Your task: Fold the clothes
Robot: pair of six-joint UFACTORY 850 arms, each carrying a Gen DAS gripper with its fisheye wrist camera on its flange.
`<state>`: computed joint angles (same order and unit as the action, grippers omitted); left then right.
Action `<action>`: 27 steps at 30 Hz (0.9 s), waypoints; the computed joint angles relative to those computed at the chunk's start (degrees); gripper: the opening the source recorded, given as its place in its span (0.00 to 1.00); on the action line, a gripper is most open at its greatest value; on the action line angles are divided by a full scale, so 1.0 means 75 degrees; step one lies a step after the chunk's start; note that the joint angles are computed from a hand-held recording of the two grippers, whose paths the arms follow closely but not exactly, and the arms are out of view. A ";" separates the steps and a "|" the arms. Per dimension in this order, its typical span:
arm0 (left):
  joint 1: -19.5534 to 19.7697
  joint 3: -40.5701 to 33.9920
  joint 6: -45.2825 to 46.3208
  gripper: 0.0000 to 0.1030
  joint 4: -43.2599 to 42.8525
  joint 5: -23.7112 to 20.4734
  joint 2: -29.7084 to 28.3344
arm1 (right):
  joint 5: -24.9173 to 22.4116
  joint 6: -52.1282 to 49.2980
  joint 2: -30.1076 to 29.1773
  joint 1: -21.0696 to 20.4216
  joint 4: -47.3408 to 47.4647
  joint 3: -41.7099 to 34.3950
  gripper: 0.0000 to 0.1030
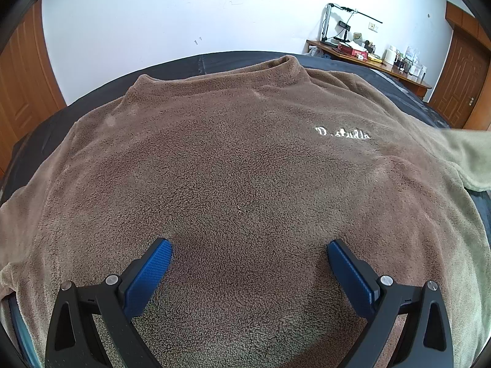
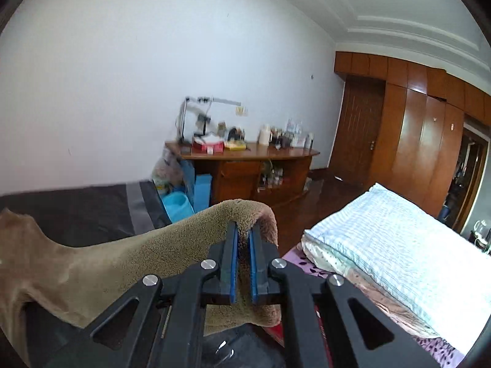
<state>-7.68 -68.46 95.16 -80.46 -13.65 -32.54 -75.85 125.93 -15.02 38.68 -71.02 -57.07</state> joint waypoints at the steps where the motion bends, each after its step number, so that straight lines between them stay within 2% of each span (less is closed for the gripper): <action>1: 0.0000 0.0000 0.0000 1.00 0.0000 0.0000 0.0000 | 0.0208 0.0056 -0.0035 -0.0132 0.0043 0.0009 0.07; 4: -0.0001 0.0000 0.0006 1.00 -0.0008 -0.0002 -0.0002 | 0.1160 0.0442 -0.0066 -0.0437 0.0201 0.0158 0.08; 5: -0.0003 0.0002 0.0008 1.00 -0.0012 0.0000 0.0000 | 0.1496 0.0571 -0.0075 -0.0542 0.0242 0.0213 0.12; 7: -0.0006 0.0007 0.0013 1.00 -0.0022 0.0004 0.0003 | 0.1970 0.0549 -0.0120 -0.0570 0.0206 0.0247 0.42; 8: -0.0009 0.0011 0.0016 1.00 -0.0028 0.0007 0.0006 | 0.2128 0.0412 -0.0181 -0.0551 0.0224 0.0200 0.77; 9: -0.0014 0.0019 0.0019 1.00 -0.0038 0.0012 0.0012 | 0.2043 0.0260 -0.0308 -0.0465 0.0224 0.0079 0.88; 12: -0.0021 0.0024 -0.0003 1.00 -0.0022 0.0021 0.0016 | 0.1506 -0.0546 -0.0906 -0.0212 0.0273 -0.0611 0.88; 14: -0.0019 0.0035 0.0000 1.00 -0.0034 0.0010 0.0025 | 0.1751 -0.0920 -0.1210 -0.0123 -0.0064 -0.1094 0.88; 16: -0.0014 0.0031 -0.0018 1.00 -0.0024 -0.0010 0.0024 | 0.2304 -0.1407 -0.1614 -0.0126 -0.0341 -0.1713 0.88; 20: -0.0017 0.0031 -0.0040 1.00 -0.0020 -0.0031 0.0026 | 0.3398 -0.3291 -0.2970 -0.0267 -0.0223 -0.3665 0.88; 24: 0.0022 0.0013 -0.0041 1.00 -0.0021 -0.0130 0.0015 | 0.4039 -0.5504 -0.4691 -0.0561 0.0956 -0.6127 0.88; 27: 0.0062 0.0000 -0.0042 1.00 -0.0034 -0.0238 0.0007 | 0.3553 -0.7234 -0.5967 -0.0702 0.1938 -0.8049 0.88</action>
<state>-7.21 -68.46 94.84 -80.72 -15.44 -32.48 -49.20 71.67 -59.78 33.41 -56.49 -117.44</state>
